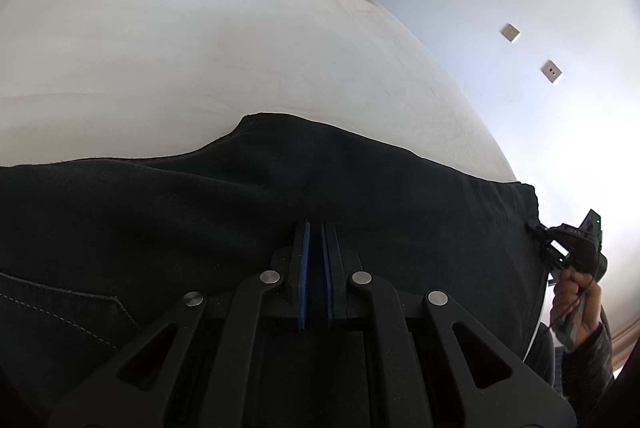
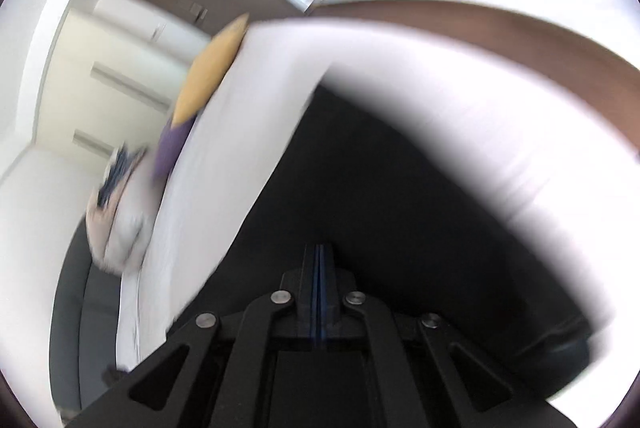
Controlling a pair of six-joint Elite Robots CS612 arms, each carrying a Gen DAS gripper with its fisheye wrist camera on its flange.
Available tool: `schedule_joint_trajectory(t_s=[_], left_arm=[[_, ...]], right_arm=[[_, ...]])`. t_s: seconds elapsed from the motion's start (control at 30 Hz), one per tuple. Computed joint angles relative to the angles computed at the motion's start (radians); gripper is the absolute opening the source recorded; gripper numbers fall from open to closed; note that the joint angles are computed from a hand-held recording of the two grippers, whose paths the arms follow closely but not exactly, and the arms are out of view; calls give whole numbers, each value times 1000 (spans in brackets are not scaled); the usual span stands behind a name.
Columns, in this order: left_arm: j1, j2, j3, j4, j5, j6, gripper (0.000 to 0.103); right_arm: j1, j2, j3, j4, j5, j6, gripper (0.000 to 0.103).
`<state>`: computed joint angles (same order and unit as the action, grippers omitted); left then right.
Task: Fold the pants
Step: 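Smooth the folded jeans with the left tool while the right tool releases the hems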
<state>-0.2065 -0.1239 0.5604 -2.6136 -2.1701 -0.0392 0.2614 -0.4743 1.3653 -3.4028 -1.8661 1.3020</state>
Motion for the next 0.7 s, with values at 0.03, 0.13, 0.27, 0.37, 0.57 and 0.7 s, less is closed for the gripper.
schedule_joint_trajectory(t_s=[0.03, 0.13, 0.27, 0.37, 0.57, 0.7], left_arm=[[1, 1, -3, 3, -4, -2, 6], [-1, -16, 23, -12, 23, -11, 6], [-11, -87, 155, -128, 17, -45, 6], [-25, -121, 234, -206, -91, -83, 6], [-45, -121, 285, -134, -166, -60, 6], [-17, -106, 281, -196, -184, -164, 6]], right_arm=[[-1, -20, 34, 5, -49, 22, 0], [6, -80, 115, 73, -175, 140, 10], [31, -57, 77, -72, -113, 40, 10], [50, 30, -68, -149, 114, -68, 9], [76, 235, -461, 60, 456, -124, 9], [73, 233, -434, 73, 412, -130, 0]])
